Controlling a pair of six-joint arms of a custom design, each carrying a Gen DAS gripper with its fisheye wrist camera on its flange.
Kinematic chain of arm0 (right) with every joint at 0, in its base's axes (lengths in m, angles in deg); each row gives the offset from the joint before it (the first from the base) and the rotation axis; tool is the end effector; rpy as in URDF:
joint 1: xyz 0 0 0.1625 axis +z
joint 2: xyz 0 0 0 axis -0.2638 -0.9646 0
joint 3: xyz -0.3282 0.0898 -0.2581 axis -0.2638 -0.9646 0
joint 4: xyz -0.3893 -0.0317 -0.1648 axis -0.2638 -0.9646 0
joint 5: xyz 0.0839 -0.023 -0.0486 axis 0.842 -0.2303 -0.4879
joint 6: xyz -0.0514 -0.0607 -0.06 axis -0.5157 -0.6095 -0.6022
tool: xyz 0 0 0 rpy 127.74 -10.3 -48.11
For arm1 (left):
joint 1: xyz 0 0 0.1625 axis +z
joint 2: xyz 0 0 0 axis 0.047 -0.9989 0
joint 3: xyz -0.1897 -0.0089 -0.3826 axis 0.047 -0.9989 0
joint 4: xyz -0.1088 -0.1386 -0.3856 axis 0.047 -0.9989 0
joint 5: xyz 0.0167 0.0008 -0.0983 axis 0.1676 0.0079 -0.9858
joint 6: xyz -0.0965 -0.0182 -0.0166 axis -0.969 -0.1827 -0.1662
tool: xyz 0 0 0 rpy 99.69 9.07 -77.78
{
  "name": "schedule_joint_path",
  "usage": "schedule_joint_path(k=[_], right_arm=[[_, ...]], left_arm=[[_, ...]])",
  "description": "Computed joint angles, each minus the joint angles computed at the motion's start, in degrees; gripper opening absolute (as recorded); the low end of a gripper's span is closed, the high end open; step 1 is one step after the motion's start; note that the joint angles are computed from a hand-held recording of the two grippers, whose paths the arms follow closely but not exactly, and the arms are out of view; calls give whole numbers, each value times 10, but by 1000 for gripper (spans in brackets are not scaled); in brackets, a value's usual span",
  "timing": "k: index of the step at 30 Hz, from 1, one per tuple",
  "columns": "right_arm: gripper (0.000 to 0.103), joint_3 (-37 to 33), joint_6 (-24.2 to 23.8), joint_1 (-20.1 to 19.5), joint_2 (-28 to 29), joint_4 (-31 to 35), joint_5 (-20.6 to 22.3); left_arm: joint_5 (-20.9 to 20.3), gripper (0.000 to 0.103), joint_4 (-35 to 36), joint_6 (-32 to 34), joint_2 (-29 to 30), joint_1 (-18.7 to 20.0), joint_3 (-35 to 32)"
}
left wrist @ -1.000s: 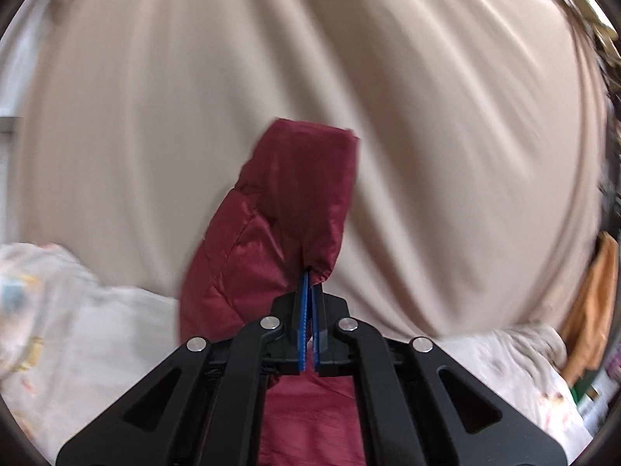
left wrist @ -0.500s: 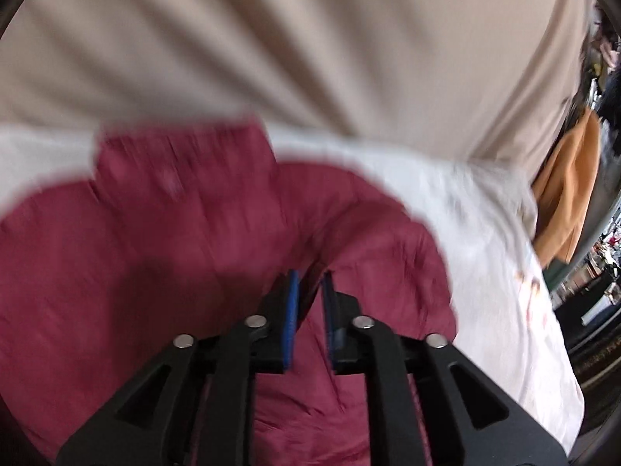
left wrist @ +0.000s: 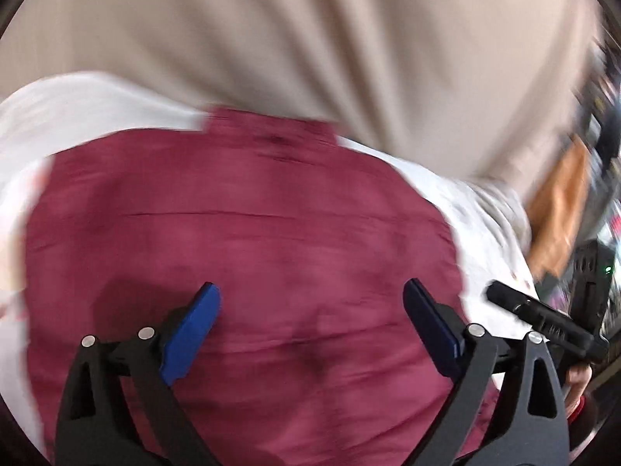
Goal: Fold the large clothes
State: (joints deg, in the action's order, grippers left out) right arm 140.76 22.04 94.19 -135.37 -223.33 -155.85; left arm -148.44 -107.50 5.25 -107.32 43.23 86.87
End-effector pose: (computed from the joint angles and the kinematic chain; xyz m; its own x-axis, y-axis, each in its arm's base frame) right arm 0.0143 -0.4236 0.4426 -0.8252 0.3831 0.4151 -0.1795 0.5190 -0.8357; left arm -0.3502 -0.6108 0.1036 -0.8434 0.4398 -0.3086 0.5372 0.6760 -0.5045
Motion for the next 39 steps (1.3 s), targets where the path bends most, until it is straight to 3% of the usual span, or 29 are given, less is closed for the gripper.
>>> schedule_joint_path(k=[3,7,8,10,11,14,16,18,20,22,26,29,31,33,36,38,39], right_arm=[[65,-50,41,-22,59,2,23],[62,-108,108,-49,108,70,61],[56,-112,112,-48,117,68,60],[9,-118,104,-38,130,68,66],[5,-115,95,-34,130,56,70],[3,-83,12,0,126,-59,49],[2,-77,4,0,126,-84,34],[2,-88,5,-10,144,-81,1],[1,-108,17,-39,166,-29,-27],[0,-107,30,-59,169,-22,3],[4,-100,58,-45,145,3,-11],[15,-37,49,-35,79,-19,-13],[43,16,22,-31,28,-37,-31],[54,70,4,-39,-31,-29,-39],[60,140,4,-80,-129,26,-16],[63,188,5,-130,-212,88,23],[63,200,7,-143,-236,117,35]], left_arm=[[30,93,-2,-63,-37,41,16],[24,87,9,-161,-58,93,20],[20,83,16,-163,-62,100,19],[25,67,30,-153,-55,107,9],[45,63,37,-141,-49,104,4],[98,50,41,-104,-31,95,-6],[122,41,38,-86,-22,92,-8],[126,40,26,-81,-14,92,-7],[135,41,19,-70,-9,92,-6],[147,41,20,-59,2,91,-18],[142,41,26,-58,3,91,-23],[119,56,37,-84,-48,88,23],[100,81,53,-110,-91,86,63],[80,85,76,-144,-141,85,109],[48,89,126,-180,-193,84,158],[24,89,152,-197,-224,79,197],[30,89,148,-192,-228,70,210]])
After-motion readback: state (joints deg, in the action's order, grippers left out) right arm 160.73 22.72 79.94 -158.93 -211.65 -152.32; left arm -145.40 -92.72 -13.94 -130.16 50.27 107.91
